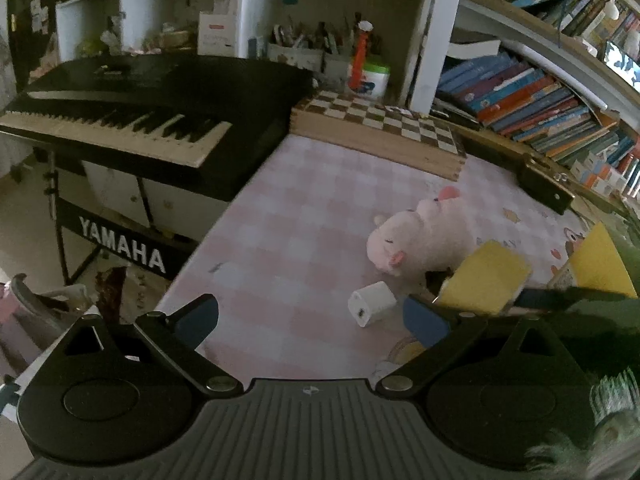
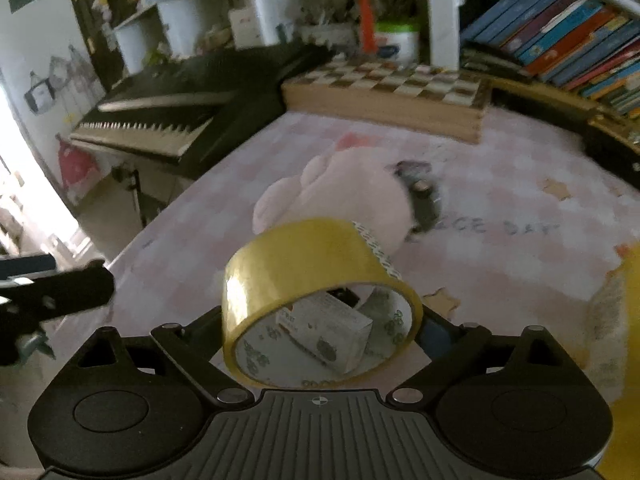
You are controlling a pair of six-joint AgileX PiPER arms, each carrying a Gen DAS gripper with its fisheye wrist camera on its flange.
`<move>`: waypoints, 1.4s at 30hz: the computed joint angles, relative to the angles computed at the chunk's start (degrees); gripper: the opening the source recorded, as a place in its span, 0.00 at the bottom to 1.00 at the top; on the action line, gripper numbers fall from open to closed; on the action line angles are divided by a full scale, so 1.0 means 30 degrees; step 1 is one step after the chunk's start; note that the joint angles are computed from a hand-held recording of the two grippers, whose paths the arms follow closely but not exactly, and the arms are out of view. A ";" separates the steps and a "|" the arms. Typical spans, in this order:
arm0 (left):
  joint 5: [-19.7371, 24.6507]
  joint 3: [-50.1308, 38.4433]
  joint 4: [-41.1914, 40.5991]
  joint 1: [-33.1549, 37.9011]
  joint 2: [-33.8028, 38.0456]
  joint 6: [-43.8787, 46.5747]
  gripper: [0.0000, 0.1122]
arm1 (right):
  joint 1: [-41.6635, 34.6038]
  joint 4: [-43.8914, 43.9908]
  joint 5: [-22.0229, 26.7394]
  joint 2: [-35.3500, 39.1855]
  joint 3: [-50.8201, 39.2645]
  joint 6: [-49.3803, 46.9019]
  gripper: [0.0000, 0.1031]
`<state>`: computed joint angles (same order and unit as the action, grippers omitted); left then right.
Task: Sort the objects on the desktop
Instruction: 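Grasp the yellow tape roll with the right tool and lift it, then grasp the white charger cube with the left tool and lift it, then carry the charger cube with the left tool while the right tool carries the tape roll to the box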
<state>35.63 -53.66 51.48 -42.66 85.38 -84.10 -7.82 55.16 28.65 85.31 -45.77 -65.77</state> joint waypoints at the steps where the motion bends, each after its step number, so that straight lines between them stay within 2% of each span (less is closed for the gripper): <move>1: -0.0292 -0.0097 -0.0184 0.0095 0.0223 0.0241 0.88 | -0.0292 0.0077 0.0058 -0.0198 -0.0008 -0.0071 0.94; 4: -0.0981 -0.0655 -0.1173 0.0394 0.1097 0.1634 0.82 | -0.1179 0.0526 0.0307 -0.0778 -0.0025 -0.0333 0.94; 6: -0.1325 -0.1205 -0.1823 0.0585 0.1893 0.2752 0.73 | -0.1657 0.0923 0.0428 -0.1190 0.0005 -0.0555 0.94; 8: -0.1713 -0.1704 -0.2272 0.0761 0.2632 0.3738 0.69 | -0.2123 0.1510 0.0545 -0.1572 0.0028 -0.0959 0.94; 10: -0.2174 -0.2174 -0.2383 0.0856 0.3362 0.4342 0.62 | -0.2534 0.1897 0.0632 -0.1839 -0.0009 -0.1365 0.94; 14: -0.2953 -0.3146 -0.2663 0.1062 0.4694 0.5169 0.54 | -0.2933 0.1905 0.0527 -0.2114 0.0007 -0.1448 0.94; 20: -0.2671 -0.4434 -0.3020 0.1233 0.6328 0.5706 0.48 | -0.3497 0.1236 0.0818 -0.2553 0.0086 -0.0879 0.94; 22: -0.2920 -0.4481 -0.3526 0.1402 0.6489 0.6223 0.37 | -0.3606 0.0962 0.0921 -0.2747 0.0236 -0.0793 0.94; 24: -0.3182 -0.4289 -0.3103 0.1408 0.6427 0.6038 0.31 | -0.3676 0.0550 0.1026 -0.2831 0.0313 -0.0449 0.94; 29: -0.4108 -0.3623 -0.4173 0.1793 0.5731 0.6751 0.31 | -0.3629 0.0075 0.0886 -0.3247 0.0662 0.0254 0.94; 35: -0.4682 -0.1987 -0.2217 0.1547 0.3438 0.4852 0.31 | -0.3343 0.0001 0.0548 -0.4302 0.1373 0.0813 0.94; 42: -0.4775 0.0006 -0.2102 0.1338 -0.0170 0.4339 0.31 | -0.3081 -0.0670 0.0312 -0.5807 0.2161 0.2315 0.94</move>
